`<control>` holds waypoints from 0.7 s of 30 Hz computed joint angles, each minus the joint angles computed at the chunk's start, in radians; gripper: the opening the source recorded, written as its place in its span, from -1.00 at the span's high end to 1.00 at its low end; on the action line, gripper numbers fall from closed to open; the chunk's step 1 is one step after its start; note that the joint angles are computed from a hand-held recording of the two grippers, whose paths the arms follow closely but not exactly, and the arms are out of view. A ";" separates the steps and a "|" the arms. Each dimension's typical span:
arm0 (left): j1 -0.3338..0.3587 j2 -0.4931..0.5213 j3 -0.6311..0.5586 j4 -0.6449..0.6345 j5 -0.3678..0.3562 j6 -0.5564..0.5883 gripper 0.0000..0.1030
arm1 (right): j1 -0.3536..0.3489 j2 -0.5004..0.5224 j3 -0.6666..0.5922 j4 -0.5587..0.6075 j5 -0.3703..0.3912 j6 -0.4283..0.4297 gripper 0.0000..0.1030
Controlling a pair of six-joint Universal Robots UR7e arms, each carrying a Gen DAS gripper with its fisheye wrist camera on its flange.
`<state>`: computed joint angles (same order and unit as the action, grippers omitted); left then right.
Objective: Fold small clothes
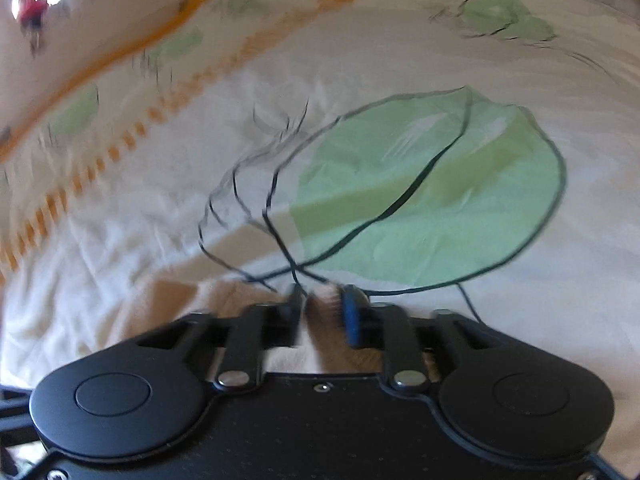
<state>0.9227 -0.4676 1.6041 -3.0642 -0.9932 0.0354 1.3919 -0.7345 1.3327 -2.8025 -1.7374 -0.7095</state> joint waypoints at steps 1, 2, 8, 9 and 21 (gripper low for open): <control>0.003 -0.007 0.002 0.002 -0.012 -0.004 0.53 | -0.011 -0.031 0.044 -0.050 0.043 0.018 -0.45; 0.005 -0.017 0.008 0.002 -0.020 -0.010 0.48 | -0.020 -0.059 0.085 -0.099 0.076 0.032 -0.72; -0.005 -0.082 0.114 -0.172 0.026 -0.057 -0.34 | -0.092 -0.225 0.269 -0.167 0.182 0.137 -0.81; -0.002 -0.092 0.126 -0.180 0.034 -0.069 -0.34 | -0.110 -0.251 0.296 -0.153 0.201 0.159 -0.81; 0.086 -0.140 0.109 0.045 -0.203 -0.252 -0.49 | -0.189 -0.268 0.340 0.008 0.353 0.264 -0.90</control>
<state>1.0086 -0.6074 1.7126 -3.0188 -1.1965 -0.2163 1.2025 -1.0027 1.6723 -2.7946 -1.3839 -0.4455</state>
